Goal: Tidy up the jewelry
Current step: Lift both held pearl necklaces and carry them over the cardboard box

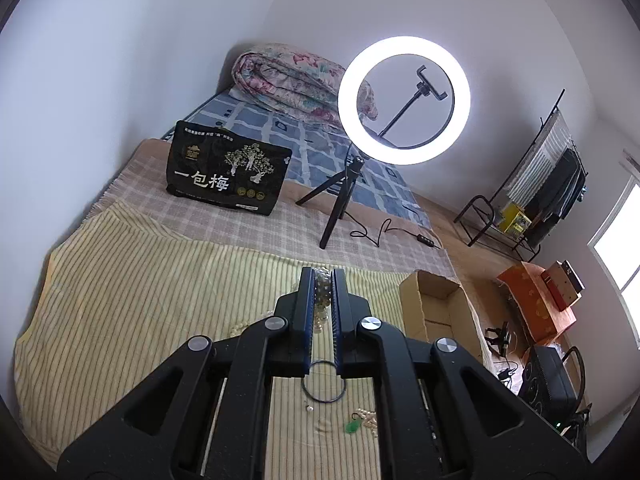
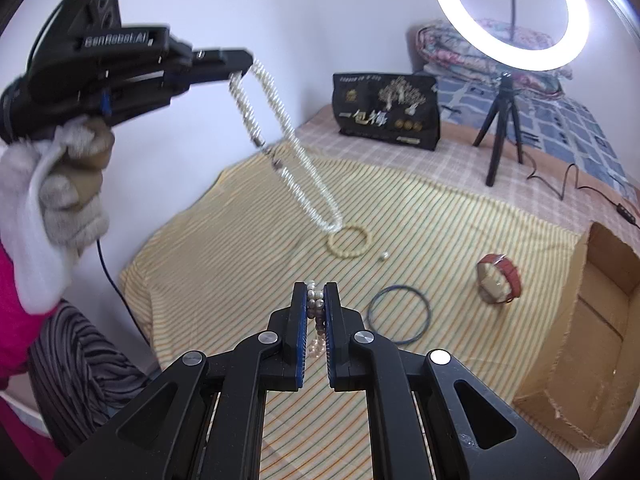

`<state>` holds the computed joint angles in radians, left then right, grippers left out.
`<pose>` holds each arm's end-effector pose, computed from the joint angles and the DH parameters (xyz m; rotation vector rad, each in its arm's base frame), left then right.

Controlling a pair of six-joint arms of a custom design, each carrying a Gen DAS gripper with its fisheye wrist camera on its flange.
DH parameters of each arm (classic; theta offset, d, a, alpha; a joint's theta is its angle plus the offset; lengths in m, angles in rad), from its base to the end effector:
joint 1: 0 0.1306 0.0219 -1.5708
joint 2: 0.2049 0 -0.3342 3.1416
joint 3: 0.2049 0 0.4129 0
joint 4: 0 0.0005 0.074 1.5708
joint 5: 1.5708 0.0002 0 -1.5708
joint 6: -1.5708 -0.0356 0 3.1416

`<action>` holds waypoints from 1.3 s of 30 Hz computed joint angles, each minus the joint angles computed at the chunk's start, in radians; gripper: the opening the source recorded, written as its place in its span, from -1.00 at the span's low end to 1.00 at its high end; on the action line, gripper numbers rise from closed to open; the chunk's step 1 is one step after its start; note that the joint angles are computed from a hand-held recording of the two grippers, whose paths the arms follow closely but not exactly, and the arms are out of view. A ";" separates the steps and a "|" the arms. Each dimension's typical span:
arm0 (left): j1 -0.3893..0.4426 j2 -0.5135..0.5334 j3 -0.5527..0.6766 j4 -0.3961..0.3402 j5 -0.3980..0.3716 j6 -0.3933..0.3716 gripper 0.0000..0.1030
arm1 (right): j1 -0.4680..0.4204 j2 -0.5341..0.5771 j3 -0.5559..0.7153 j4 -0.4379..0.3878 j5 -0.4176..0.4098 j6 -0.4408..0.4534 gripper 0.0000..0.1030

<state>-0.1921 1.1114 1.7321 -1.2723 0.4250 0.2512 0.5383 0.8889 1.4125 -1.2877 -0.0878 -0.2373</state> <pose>0.3487 -0.0833 0.6295 0.1726 2.2416 -0.7138 0.2605 0.1586 0.5581 -0.4014 2.3491 0.4814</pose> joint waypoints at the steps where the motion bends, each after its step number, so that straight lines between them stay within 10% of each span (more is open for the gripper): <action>1: -0.006 -0.002 0.001 0.003 -0.002 0.005 -0.90 | -0.010 -0.005 0.003 0.001 0.002 -0.001 -0.88; 39: -0.479 0.278 0.289 0.066 -0.131 0.071 -0.90 | -0.743 -0.169 -0.055 -0.141 -0.155 0.224 -0.88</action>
